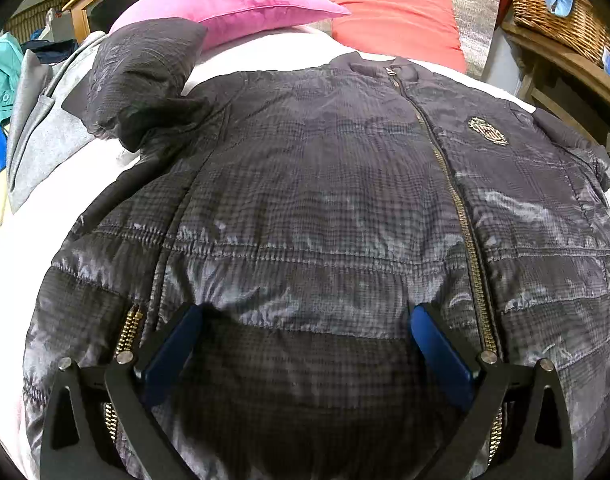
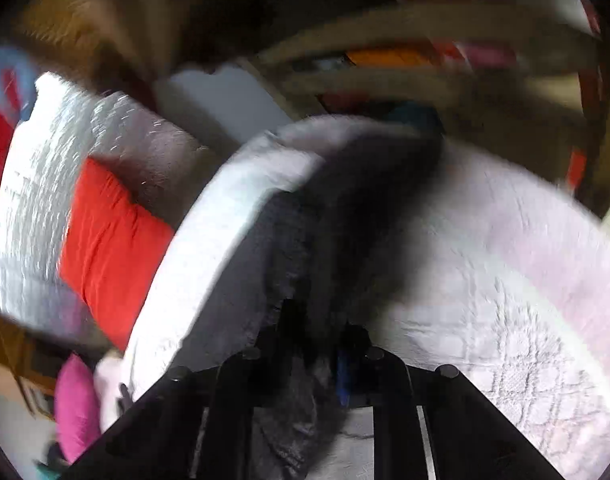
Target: Fold large clothes
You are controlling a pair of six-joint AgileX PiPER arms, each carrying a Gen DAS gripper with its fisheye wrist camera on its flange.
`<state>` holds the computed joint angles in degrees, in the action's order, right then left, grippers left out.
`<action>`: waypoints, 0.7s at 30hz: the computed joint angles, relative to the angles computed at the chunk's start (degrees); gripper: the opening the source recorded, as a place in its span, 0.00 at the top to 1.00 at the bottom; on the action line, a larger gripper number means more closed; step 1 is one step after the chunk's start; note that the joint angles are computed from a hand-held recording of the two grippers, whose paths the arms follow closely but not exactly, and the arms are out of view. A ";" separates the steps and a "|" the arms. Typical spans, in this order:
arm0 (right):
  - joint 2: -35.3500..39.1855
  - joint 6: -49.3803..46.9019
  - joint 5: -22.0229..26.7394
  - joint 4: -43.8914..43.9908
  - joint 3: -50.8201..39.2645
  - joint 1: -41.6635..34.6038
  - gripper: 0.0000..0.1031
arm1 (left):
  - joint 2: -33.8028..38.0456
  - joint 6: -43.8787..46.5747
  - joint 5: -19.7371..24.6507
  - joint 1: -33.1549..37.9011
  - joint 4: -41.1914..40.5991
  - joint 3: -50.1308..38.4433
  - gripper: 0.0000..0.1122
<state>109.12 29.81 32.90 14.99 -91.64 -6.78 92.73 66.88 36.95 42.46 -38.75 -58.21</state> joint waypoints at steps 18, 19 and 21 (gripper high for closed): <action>14.85 10.26 25.39 -33.40 -37.66 54.38 0.24 | 0.59 1.00 0.19 0.19 -1.05 -0.35 0.08; 15.04 11.59 23.87 -32.79 -34.58 55.28 0.24 | 0.59 1.00 0.19 0.19 -1.05 -0.35 0.08; 13.61 15.40 20.56 -31.44 -28.15 55.86 0.24 | 0.60 1.04 0.21 0.21 -1.10 -0.34 0.08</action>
<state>122.73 45.21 53.46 -16.45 -119.80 49.08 93.33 67.92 37.16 42.66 -39.84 -58.55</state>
